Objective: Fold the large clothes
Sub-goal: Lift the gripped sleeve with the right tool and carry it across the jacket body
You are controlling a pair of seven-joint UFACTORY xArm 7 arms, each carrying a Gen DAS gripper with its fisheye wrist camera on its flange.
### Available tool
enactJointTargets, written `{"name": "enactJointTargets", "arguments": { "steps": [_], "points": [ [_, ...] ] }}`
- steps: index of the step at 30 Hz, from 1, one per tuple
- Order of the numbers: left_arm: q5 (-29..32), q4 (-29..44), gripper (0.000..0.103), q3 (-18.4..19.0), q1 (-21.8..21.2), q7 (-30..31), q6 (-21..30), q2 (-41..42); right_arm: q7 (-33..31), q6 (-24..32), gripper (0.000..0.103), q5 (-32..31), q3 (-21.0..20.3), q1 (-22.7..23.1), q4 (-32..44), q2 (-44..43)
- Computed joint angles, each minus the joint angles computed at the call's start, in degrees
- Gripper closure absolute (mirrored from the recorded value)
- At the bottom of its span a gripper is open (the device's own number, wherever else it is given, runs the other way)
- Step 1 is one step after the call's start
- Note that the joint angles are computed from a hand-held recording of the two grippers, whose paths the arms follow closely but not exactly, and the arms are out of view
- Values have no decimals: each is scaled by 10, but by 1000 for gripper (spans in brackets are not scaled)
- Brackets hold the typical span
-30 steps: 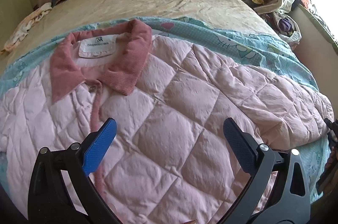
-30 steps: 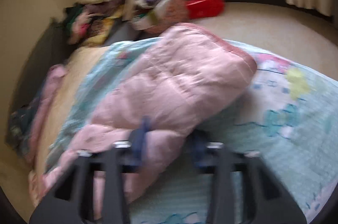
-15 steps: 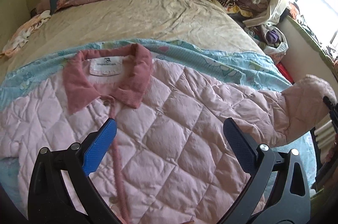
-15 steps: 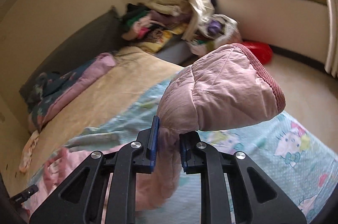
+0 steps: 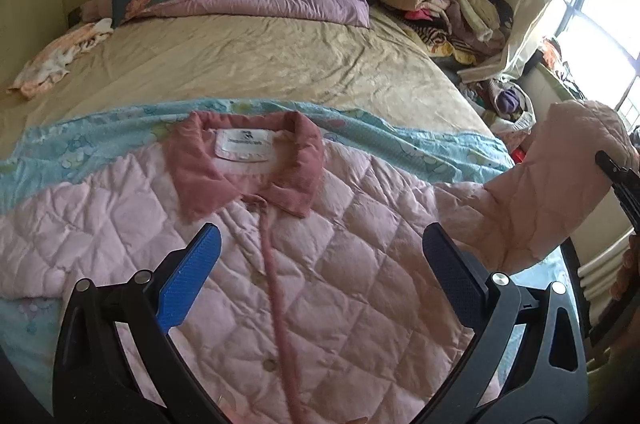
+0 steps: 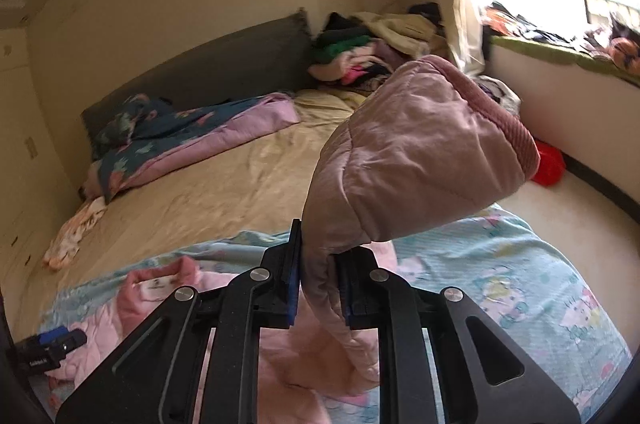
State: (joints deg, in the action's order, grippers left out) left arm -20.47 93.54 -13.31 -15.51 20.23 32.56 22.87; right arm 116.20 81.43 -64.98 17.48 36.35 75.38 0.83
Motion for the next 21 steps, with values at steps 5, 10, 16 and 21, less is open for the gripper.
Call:
{"name": "enactJointTargets", "arguments": {
  "steps": [5, 10, 16, 21],
  "points": [
    [-63, 27, 8, -17, 41, 42, 32, 16, -57, -2, 88, -28, -12, 18, 88, 61],
    [-50, 53, 8, 5, 45, 30, 36, 39, -125, -9, 88, -48, -44, 54, 185, 132],
    [-70, 88, 8, 0, 76, 46, 59, 69, -181, -45, 88, -55, -87, 86, 286, 213],
    [-71, 115, 8, 4, 88, 45, 68, 90, -228, -80, 88, -42, -119, 106, 384, 292]
  ]
}}
